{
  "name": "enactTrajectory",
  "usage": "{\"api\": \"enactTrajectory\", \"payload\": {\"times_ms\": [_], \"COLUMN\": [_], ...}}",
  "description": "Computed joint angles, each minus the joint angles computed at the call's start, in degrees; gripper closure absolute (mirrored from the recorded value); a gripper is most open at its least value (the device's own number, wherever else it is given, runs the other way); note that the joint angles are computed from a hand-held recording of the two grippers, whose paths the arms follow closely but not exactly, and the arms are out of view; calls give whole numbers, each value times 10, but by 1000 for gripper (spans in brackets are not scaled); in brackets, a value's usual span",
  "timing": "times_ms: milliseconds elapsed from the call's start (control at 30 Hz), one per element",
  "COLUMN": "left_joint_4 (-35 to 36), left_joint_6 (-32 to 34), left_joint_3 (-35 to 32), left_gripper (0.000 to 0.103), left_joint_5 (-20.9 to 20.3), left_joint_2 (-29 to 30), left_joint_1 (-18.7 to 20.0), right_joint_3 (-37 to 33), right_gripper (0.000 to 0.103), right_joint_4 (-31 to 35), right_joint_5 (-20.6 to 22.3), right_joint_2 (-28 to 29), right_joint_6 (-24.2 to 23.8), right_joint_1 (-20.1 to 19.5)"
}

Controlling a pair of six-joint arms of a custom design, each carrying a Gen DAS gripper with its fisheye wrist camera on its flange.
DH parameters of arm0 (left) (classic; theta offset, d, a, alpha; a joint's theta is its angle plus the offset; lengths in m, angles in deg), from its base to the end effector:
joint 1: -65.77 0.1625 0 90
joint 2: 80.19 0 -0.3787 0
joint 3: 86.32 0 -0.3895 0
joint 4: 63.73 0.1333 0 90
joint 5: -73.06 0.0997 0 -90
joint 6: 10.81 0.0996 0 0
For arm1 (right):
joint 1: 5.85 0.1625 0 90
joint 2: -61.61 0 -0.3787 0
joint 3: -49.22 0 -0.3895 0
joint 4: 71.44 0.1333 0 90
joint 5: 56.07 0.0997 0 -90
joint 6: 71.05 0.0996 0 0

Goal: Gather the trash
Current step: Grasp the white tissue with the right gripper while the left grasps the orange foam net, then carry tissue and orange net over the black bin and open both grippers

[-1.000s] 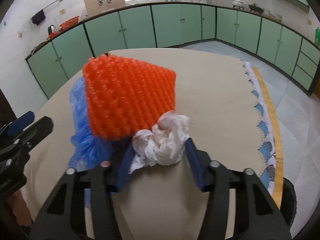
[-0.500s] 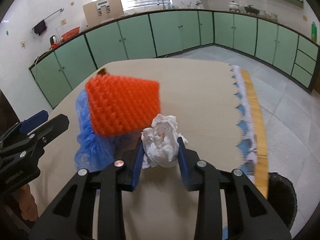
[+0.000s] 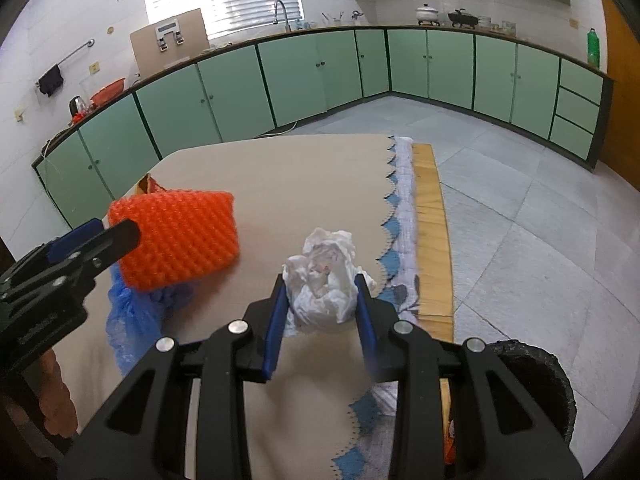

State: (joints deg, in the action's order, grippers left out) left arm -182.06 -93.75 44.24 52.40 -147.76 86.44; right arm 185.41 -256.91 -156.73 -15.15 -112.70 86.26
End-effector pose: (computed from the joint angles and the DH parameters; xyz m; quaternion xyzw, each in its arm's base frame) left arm -0.2788 -0.3473 0.0799 0.0752 0.7997 -0.4685 0.3680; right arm 0.1304 -0.4185 0.1753 0.3262 -0.8893 0.2600 0.1873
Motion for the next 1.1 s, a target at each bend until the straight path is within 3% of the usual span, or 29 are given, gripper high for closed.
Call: {"api": "enactTrajectory", "payload": {"times_ms": [167, 267, 400, 767, 1100], "left_joint_4": [-33, -43, -47, 9, -60], "left_joint_6": [34, 45, 44, -4, 51], "left_joint_3": [-11, -18, -23, -26, -33], "left_gripper": [49, 66, 78, 81, 81], "left_joint_5": [2, -2, -6, 8, -4], "left_joint_2": [22, 35, 42, 34, 58], "left_joint_1": [11, 18, 22, -10, -43], "right_joint_3": [-4, -4, -1, 13, 36], "right_gripper": [72, 72, 72, 72, 72], "right_joint_4": [4, 4, 6, 11, 32], "right_joint_5": [4, 8, 10, 22, 39], "right_joint_2": [-1, -2, -7, -43, -132], "right_joint_6": [-1, 1, 1, 11, 5], "right_joint_1": [-7, -11, -15, -14, -21]}}
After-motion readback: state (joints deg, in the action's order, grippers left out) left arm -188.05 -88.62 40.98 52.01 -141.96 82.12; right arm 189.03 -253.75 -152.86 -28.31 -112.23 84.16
